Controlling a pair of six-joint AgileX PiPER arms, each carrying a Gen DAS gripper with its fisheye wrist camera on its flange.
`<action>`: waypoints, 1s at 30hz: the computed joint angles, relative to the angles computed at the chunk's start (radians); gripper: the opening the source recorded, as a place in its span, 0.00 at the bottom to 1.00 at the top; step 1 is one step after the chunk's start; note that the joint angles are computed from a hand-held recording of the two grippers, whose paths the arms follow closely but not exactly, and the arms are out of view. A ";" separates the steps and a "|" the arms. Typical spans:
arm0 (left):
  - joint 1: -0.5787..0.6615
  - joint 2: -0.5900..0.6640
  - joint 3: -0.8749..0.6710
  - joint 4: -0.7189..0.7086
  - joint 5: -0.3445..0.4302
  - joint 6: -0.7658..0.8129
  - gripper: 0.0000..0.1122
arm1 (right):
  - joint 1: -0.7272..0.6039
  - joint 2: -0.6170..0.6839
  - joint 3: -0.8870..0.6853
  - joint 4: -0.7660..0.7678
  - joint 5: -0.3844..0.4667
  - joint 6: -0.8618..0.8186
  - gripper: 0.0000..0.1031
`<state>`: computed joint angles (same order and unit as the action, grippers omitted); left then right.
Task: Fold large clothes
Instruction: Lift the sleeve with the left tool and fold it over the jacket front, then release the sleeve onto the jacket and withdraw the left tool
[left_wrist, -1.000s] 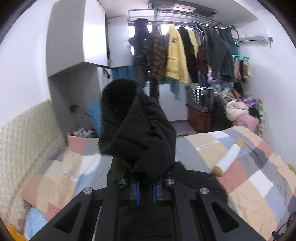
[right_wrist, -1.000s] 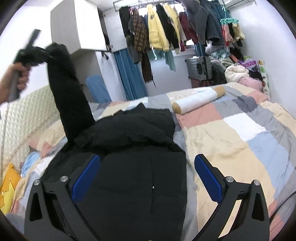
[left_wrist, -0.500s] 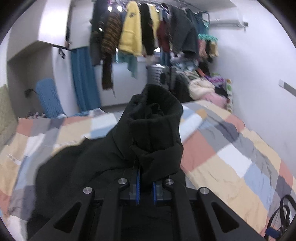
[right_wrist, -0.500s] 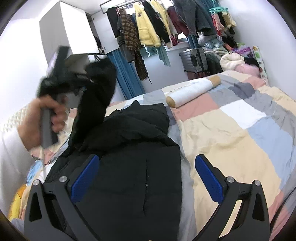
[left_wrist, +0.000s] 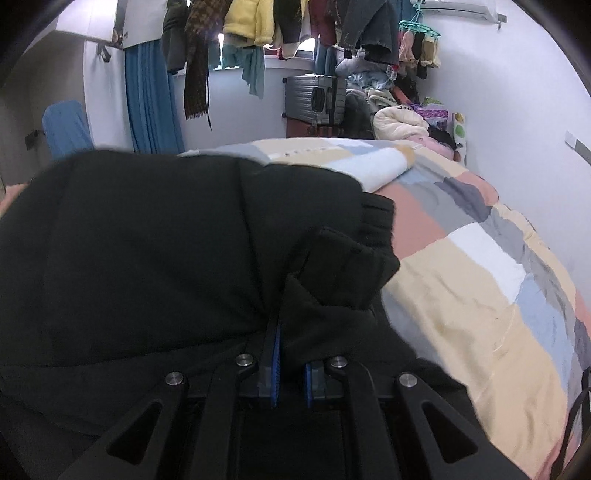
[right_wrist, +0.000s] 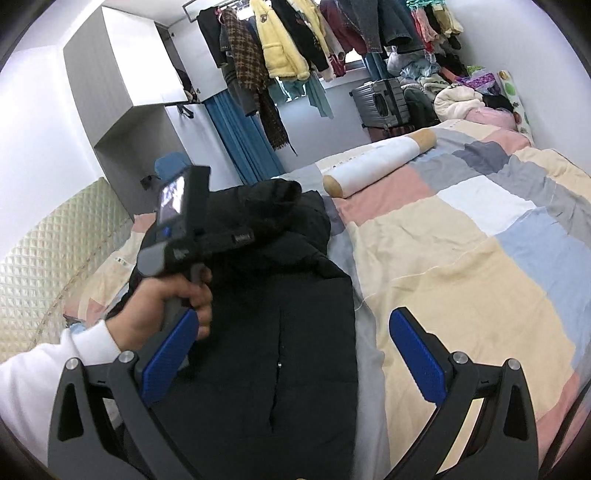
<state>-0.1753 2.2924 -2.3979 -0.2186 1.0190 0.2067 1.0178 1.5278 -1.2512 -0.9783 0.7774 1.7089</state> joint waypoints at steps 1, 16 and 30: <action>0.001 0.004 0.007 0.001 -0.010 -0.001 0.08 | -0.005 0.003 0.001 0.005 -0.010 -0.005 1.00; -0.074 -0.253 0.428 0.237 -0.311 -0.082 0.28 | 0.017 0.024 -0.033 0.011 0.054 -0.022 1.00; 0.067 -0.581 0.565 0.084 -0.158 0.041 0.63 | 0.071 0.023 -0.053 -0.059 0.121 0.002 1.00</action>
